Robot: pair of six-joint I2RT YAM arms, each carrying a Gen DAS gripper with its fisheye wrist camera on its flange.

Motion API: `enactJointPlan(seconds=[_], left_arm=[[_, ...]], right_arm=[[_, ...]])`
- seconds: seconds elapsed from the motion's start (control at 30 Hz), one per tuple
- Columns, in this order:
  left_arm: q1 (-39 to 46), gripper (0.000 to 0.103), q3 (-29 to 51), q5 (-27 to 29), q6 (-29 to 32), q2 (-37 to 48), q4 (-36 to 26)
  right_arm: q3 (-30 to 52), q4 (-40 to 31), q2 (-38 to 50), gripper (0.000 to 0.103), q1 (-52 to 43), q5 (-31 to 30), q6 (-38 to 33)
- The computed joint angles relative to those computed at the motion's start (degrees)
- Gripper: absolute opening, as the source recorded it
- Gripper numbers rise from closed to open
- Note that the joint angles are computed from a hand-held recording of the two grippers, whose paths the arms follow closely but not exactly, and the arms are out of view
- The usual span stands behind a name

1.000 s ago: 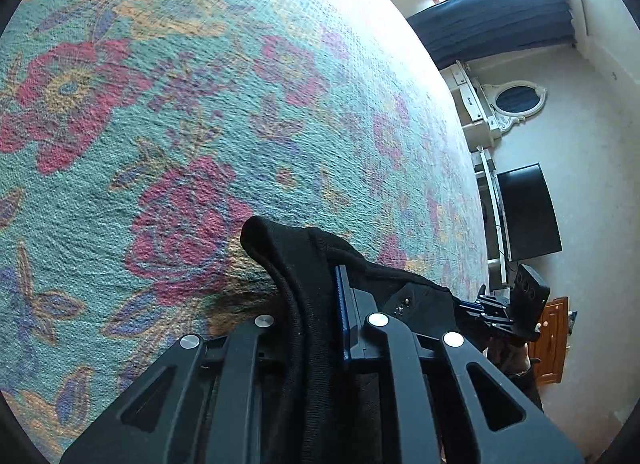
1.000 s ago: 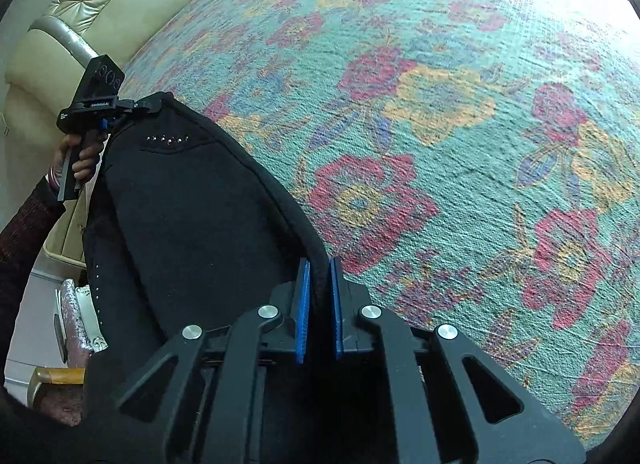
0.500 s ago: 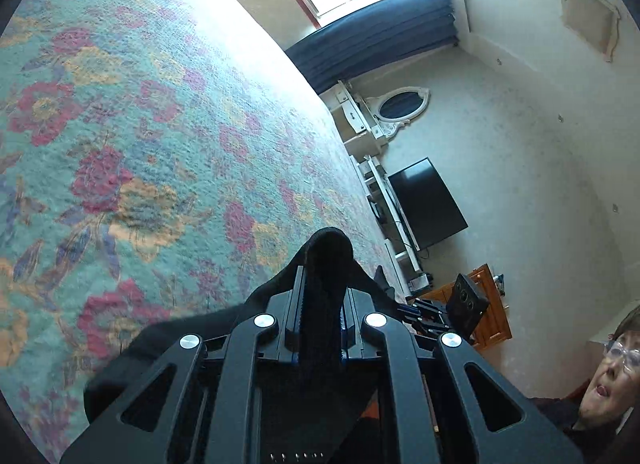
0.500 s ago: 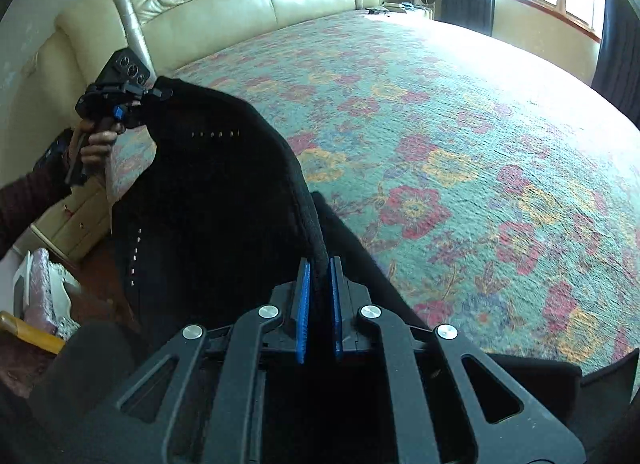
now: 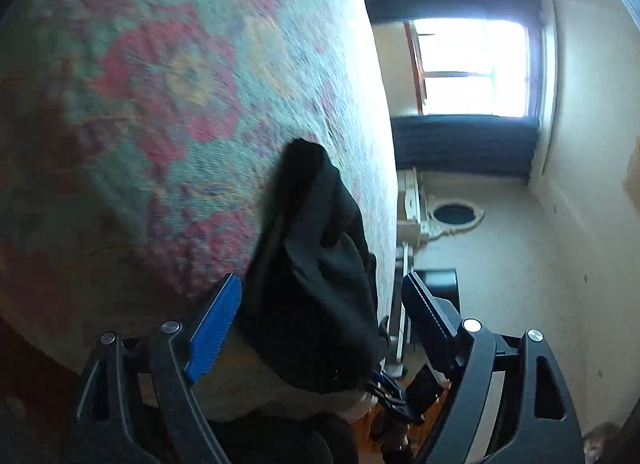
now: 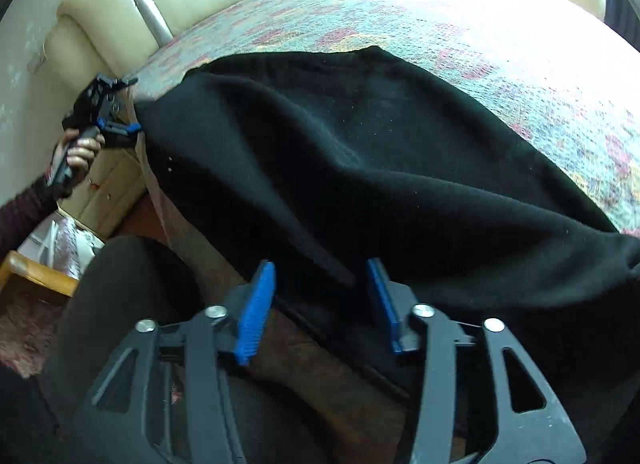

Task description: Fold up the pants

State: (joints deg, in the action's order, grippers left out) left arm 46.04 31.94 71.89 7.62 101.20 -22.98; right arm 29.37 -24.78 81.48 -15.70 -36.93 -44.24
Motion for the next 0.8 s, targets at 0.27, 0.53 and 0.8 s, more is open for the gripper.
enactJointPlan(seconds=[0.27,0.53,0.8], left_arm=[[-2.44,0.081,-19.25,-2.67,-30.33,-30.94,15.91],[-28.52,0.081,-26.56,-20.51,-62.27,-34.10,43.16],[-38.43,0.081,-23.75,-33.41,-68.98,-33.26,45.62]], right_arm=[[8.25,-10.02,10.79,0.065,-8.01,-9.99,2.34],[8.19,-10.25,12.75,0.066,-8.77,-12.90,7.16],[10.25,-18.24,18.95,0.070,-11.87,-18.43,3.57]])
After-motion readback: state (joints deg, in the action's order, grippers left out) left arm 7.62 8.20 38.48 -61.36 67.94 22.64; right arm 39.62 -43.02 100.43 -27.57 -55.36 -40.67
